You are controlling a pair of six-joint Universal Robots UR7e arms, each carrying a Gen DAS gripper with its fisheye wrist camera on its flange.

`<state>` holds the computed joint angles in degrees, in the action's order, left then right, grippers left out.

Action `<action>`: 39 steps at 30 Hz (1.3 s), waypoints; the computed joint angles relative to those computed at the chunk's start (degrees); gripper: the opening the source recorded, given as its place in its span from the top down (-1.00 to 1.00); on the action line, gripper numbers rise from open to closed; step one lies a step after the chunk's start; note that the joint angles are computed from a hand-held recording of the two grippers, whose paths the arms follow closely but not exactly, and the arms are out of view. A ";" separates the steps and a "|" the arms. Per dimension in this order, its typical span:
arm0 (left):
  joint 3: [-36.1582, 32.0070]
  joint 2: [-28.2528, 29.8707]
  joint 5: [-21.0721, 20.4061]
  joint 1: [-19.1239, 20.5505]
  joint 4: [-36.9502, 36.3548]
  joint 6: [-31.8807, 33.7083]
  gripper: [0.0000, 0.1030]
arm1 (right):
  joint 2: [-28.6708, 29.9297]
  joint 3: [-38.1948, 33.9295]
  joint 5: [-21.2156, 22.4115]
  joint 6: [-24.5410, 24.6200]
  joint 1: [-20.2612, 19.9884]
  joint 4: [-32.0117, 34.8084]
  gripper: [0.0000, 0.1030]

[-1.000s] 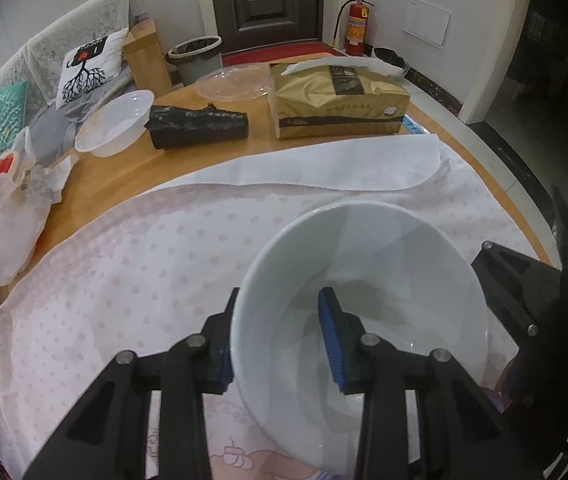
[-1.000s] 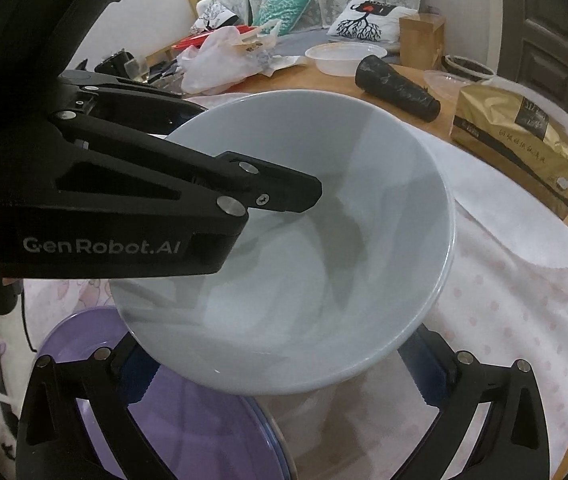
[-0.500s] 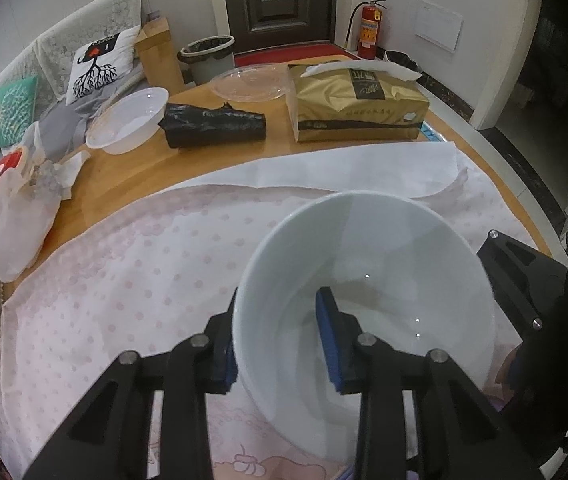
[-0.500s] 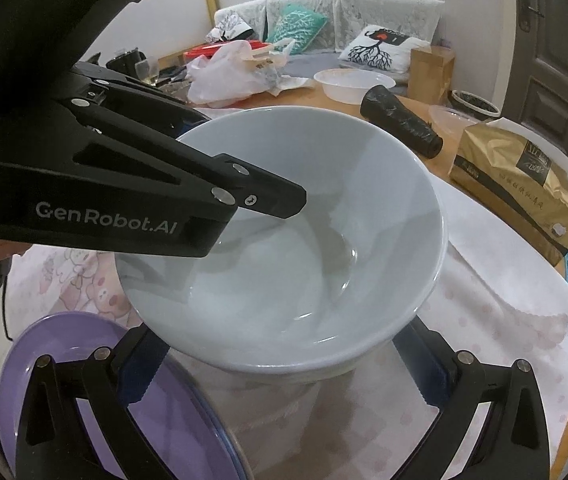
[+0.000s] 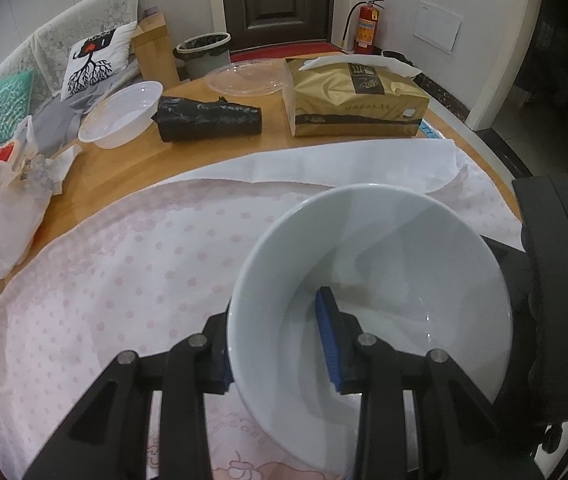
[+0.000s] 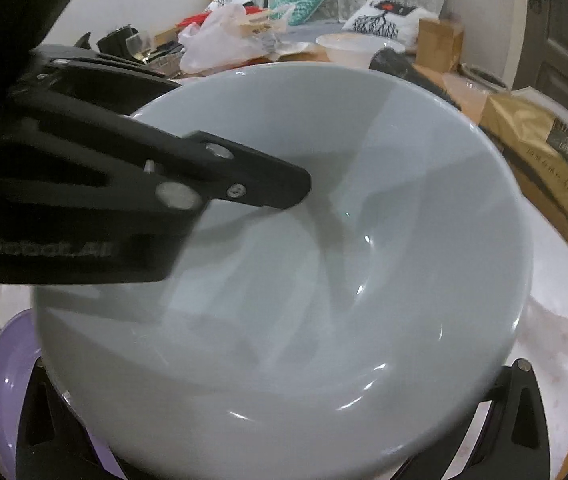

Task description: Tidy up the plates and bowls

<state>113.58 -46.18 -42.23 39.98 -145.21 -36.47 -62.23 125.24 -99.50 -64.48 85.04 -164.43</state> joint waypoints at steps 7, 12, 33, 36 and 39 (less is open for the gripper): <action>-0.11 -0.06 -0.67 0.18 -0.05 0.32 0.38 | 0.51 -0.70 -1.17 0.99 0.64 1.10 -0.99; -0.48 -0.06 -1.68 0.56 0.07 0.94 0.36 | 0.76 -1.07 -1.16 -0.11 0.76 1.57 -0.98; 0.24 -0.75 -1.21 -1.38 -1.53 4.24 0.36 | -0.73 2.03 2.90 -3.21 0.22 -4.75 -0.97; 0.14 -1.11 -0.81 -2.10 -0.62 4.09 0.36 | -1.60 2.40 3.38 -2.69 0.31 -4.47 -0.97; 0.37 -1.74 -0.27 -2.85 0.08 3.77 0.36 | -2.50 3.04 3.89 -2.40 0.55 -4.74 -0.97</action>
<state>113.95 -47.92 -42.50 37.13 -145.14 -32.70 -64.73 128.28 -95.61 -66.89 85.59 -169.17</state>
